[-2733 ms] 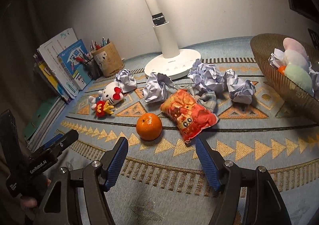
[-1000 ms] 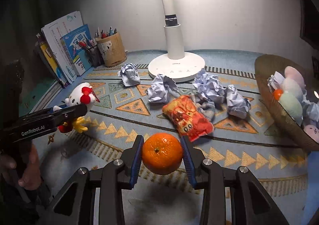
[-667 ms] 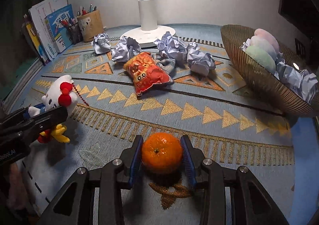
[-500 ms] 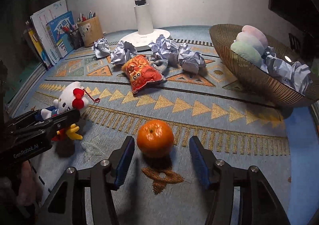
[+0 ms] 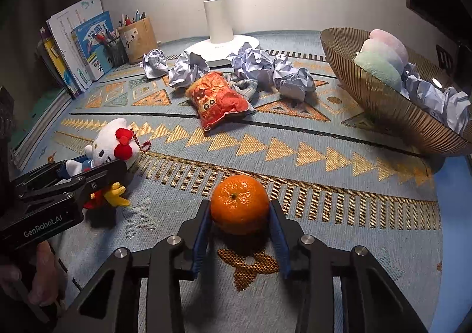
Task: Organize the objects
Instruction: 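Carry the Hello Kitty plush and tangerine into the amber bowl and open both tools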
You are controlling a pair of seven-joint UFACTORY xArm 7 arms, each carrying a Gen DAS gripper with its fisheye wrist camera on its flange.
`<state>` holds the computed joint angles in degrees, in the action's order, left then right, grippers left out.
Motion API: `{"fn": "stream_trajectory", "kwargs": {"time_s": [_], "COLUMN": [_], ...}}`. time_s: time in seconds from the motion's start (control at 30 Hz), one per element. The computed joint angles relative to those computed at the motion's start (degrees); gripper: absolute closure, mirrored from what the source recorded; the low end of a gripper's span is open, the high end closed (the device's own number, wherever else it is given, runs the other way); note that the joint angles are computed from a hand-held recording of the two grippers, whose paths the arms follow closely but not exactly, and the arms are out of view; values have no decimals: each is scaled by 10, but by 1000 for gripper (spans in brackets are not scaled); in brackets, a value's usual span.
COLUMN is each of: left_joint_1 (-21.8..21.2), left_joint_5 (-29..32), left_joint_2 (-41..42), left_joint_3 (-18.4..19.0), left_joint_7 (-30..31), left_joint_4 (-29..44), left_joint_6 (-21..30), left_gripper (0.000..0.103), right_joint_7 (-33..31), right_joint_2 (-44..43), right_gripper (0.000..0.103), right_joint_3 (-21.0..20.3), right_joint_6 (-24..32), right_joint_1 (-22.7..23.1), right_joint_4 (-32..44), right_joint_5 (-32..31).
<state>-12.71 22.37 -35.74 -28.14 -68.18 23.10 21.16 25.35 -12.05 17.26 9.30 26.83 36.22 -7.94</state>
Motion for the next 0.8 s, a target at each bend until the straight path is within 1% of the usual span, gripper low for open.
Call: {"fn": "stream_trajectory", "kwargs": {"time_s": [0.1, 0.17, 0.27, 0.3, 0.37, 0.43, 0.47, 0.5, 0.53, 0.57, 0.63, 0.7, 0.73, 0.77, 0.8], "left_joint_1": [4, 17, 51, 65, 83, 113, 119, 117, 114, 106, 80, 64, 57, 54, 55], "left_joint_5": [8, 21, 54, 71, 102, 167, 192, 209, 236, 266, 300, 292, 285, 272, 251], "left_joint_2": [15, 35, 92, 118, 176, 242, 280, 318, 353, 388, 445, 490, 510, 529, 549], "left_joint_3": [2, -2, -19, -30, -37, -62, -67, -66, -63, -57, -38, -25, -20, -19, -24], "left_joint_7": [18, 30, 49, 49, 47, 11, -1, -10, -31, -52, -72, -51, -38, -17, 11], "left_joint_4": [38, 75, 154, 185, 241, 306, 339, 368, 397, 426, 477, 515, 530, 543, 557], "left_joint_6": [-5, -21, -46, -53, -84, -90, -89, -91, -91, -88, -71, -66, -68, -74, -76], "left_gripper": [48, 48, 47, 47, 47, 47, 47, 47, 47, 47, 47, 47, 46, 43, 37], "right_joint_7": [-34, -44, -46, -39, -24, -10, -4, 1, 3, 2, -5, -2, -4, -14, -36], "right_joint_2": [-34, -69, -121, -136, -156, -160, -154, -145, -135, -120, -89, -55, -40, -24, -8], "right_gripper": [66, 66, 66, 66, 66, 66, 66, 66, 66, 66, 66, 66, 66, 66, 66], "right_joint_3": [-38, -53, -61, -57, -53, -53, -53, -57, -64, -72, -89, -89, -94, -106, -125], "right_joint_6": [-18, -20, -20, -19, -21, -23, -21, -24, -28, -33, -38, -39, -38, -37, -36], "right_joint_1": [29, 25, -17, -40, -86, -127, -144, -155, -161, -163, -160, -171, -169, -158, -138], "right_joint_4": [-23, -34, -38, -37, -30, -16, -4, 6, 16, 28, 53, 84, 96, 109, 122], "right_joint_5": [53, 71, 68, 64, 57, 52, 49, 50, 52, 56, 65, 65, 70, 81, 103]}}
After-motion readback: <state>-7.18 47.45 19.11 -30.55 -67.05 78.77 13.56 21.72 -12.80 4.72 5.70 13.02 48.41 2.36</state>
